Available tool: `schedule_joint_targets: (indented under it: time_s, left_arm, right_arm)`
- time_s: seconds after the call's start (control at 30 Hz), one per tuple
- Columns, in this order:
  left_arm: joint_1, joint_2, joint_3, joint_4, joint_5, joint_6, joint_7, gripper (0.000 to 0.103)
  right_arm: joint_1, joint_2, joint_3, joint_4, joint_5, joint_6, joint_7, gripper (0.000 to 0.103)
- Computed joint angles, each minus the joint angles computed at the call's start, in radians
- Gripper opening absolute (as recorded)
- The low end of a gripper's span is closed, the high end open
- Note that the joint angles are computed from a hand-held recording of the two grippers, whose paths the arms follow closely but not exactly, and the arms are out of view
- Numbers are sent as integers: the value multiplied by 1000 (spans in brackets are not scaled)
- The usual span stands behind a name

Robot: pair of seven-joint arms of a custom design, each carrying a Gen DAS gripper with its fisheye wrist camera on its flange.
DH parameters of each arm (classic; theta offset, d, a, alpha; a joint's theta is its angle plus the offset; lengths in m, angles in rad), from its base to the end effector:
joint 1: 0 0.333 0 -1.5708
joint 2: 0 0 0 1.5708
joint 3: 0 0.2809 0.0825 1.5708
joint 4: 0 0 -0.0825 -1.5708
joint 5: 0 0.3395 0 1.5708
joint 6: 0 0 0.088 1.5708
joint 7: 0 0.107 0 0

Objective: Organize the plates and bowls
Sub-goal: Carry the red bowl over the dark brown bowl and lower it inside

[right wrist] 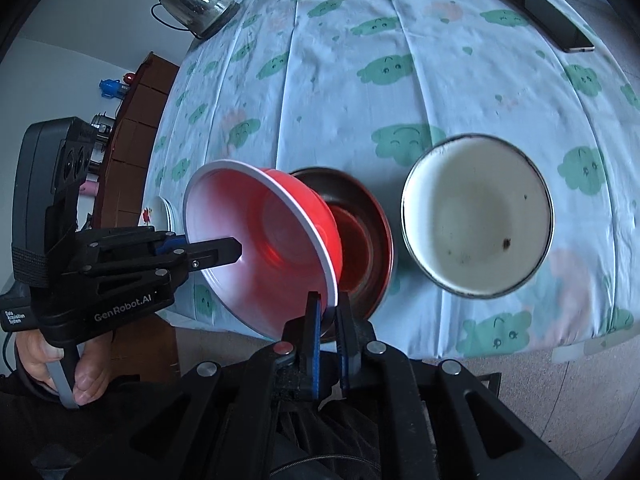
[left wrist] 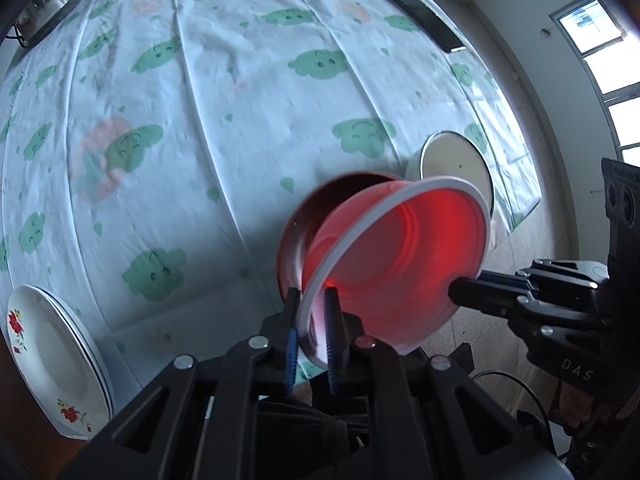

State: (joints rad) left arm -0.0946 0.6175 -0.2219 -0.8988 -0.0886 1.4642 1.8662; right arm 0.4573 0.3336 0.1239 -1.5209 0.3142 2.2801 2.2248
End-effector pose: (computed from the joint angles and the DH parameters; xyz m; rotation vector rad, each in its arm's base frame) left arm 0.6236 -0.1639 0.5115 1.4024 -2.6022 0.1873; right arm 0.5396 0.3501 0.4973 -1.6354 2.0894 0.3282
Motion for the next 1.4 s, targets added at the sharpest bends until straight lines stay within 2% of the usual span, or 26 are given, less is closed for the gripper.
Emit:
schedule_joint_targets:
  time_s: [0.7,1.4]
  left_arm:
    - [-4,8,2,-8,8,-20,-15,8]
    - [-32,112,6,149,34,-104,-22,8]
  right_arm:
    - [11,1,-1,-10,-22,-4,27,9]
    - [12,25,-8,23,-42,-39,25,10]
